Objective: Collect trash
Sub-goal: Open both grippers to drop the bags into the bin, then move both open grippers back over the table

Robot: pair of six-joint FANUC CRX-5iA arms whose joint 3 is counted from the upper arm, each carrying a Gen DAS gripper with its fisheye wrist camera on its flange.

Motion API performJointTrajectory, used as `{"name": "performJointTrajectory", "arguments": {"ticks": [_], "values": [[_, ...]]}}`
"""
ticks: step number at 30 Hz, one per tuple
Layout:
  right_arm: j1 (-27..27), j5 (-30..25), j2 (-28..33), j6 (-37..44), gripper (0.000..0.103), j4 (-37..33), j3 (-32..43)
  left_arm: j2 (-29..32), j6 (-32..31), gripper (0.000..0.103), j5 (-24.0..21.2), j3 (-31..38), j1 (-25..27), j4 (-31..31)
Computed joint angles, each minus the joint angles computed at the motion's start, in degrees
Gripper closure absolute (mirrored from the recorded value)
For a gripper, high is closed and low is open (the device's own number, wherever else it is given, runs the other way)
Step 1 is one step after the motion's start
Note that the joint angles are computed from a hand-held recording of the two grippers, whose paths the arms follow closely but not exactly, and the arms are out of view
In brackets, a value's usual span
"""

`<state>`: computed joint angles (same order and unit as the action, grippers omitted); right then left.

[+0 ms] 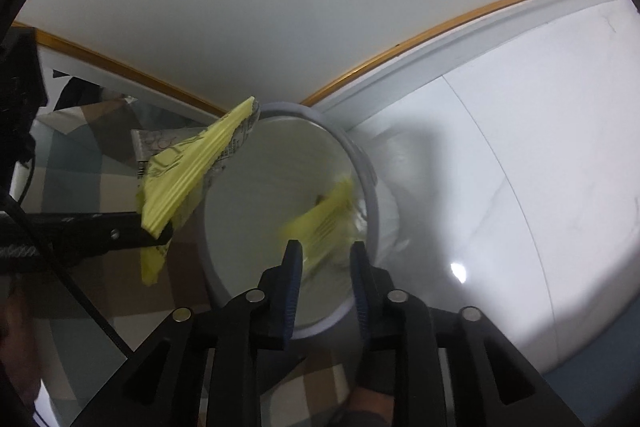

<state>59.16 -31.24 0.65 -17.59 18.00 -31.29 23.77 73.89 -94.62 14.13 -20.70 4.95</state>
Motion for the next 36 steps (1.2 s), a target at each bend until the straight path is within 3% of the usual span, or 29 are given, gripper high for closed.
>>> {"name": "performJointTrajectory", "arguments": {"ticks": [3,5,7,14,16,21,26,36], "values": [[1.64,0.93,-3.09,-7.33,0.071,4.38,-3.96,0.28,0.01,0.091,-0.74,0.98,-0.95,-1.92],[2.73,0.5,-4.89,-11.22,0.069,6.51,-5.79,0.44,0.11,0.083,-1.24,1.75,-1.79,-3.76],[3.7,-0.2,-6.07,-13.65,0.069,7.94,-6.99,0.59,0.58,0.062,-1.74,2.13,-2.08,-4.8],[7.72,-7.22,-12.32,-22.85,0.068,14.25,-10.78,0.31,-1.09,0.055,-2.05,1.54,-1.85,-3.81],[9.41,-9.16,-13.37,-26.27,0.068,16.31,-11.3,0.33,-1.25,0.045,-2.71,1.47,-1.6,-2.81],[11.02,-14.1,-15.94,-28.66,0.068,19.01,-11.33,-3.11,-2.65,0.042,0.13,-0.59,-0.66,-0.05],[12.87,-19.17,-17.18,-29.87,0.068,21.37,-10.16,-11.59,-6.35,0.042,7.18,-5.47,2.0,5.87],[19.54,-36.08,-16.52,-27.96,0.059,28.51,-1.51,-26.61,-9.83,0.041,17.46,-13.09,9.3,13.66]]}}
